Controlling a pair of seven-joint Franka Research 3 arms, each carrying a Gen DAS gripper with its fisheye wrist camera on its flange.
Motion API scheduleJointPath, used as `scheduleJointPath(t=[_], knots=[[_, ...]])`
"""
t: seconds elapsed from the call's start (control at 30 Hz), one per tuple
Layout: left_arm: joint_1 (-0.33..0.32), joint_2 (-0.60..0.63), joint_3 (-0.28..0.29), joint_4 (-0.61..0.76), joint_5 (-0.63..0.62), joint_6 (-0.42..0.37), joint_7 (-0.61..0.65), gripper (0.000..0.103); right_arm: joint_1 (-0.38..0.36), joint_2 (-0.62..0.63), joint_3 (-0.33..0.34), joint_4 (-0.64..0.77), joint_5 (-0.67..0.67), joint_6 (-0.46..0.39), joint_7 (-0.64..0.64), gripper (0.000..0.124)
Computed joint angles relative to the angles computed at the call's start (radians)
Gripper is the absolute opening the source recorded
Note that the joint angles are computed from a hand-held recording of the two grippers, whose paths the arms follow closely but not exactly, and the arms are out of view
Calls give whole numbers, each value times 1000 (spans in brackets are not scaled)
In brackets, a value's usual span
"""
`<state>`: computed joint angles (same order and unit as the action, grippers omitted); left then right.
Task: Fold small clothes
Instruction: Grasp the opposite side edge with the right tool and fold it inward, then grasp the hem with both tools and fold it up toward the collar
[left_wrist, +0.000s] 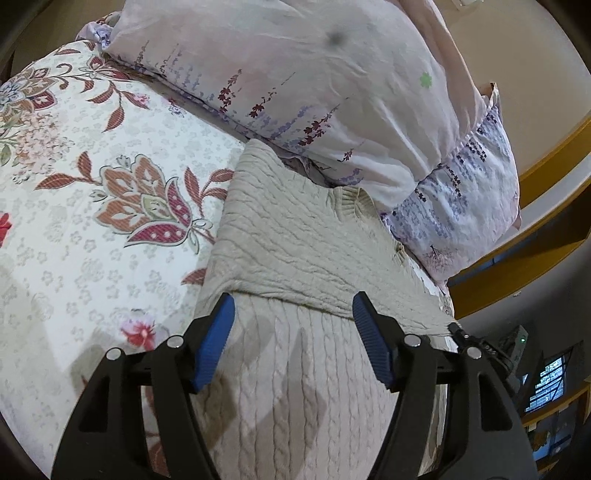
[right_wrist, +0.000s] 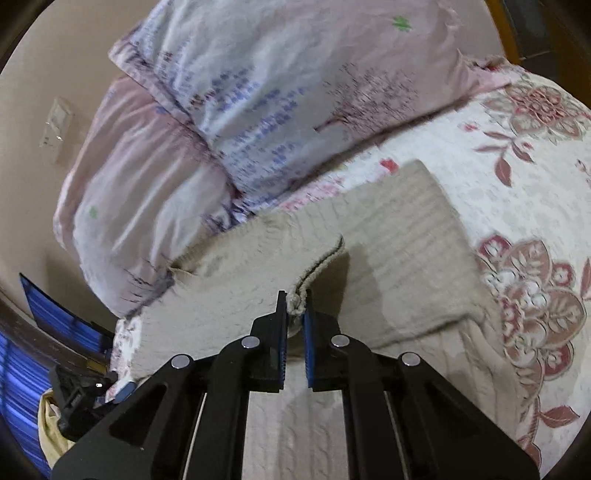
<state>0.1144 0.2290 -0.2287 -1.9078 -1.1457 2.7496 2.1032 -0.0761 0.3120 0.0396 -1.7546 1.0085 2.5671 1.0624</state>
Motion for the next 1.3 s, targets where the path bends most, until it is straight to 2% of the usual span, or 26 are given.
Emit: scheduleJointPath(t=[0.2,0.27,0.33,0.4,0.47,0.53,0.7,0.9,1.07,1.13,1.2,1.3], knots=[[1,-50,11,-58,-56,3,69,66,39,46,-39,19,-200,1,141,8],[-3,-73,19,-83,-86,0,107,66,34,56,-32,28,-229,3,149,8],[-9,-98,31,-110,-115,-9,143,67,13,35,-18,18,-216,-14,131,18],[-17,-130,45,-146,-148,-15,185,70,-9,-3,-6,-16,-167,-10,80,46],[-30,-158,63,-178,-167,-20,212,71,-30,-49,-2,-60,-104,-14,10,53],[-44,-185,80,-208,-183,-26,236,71,-44,-98,-19,-106,-58,-47,-45,54],[-75,-239,113,-280,-175,-49,250,71,-68,-177,-82,-199,12,-163,-88,54],[-103,-278,137,-344,-214,-104,275,70,-65,-267,-139,-327,-40,-187,-112,53],[-124,-318,146,-401,-289,-116,326,61,-71,-290,-166,-380,-36,-272,-129,46],[-129,-337,151,-423,-303,-125,336,54,-73,-315,-172,-413,-9,-290,-173,45],[-133,-351,156,-441,-312,-140,348,50,-78,-325,-185,-424,7,-354,-194,37],[-140,-384,167,-479,-329,-187,377,46,-85,-335,-197,-442,26,-441,-226,30]])
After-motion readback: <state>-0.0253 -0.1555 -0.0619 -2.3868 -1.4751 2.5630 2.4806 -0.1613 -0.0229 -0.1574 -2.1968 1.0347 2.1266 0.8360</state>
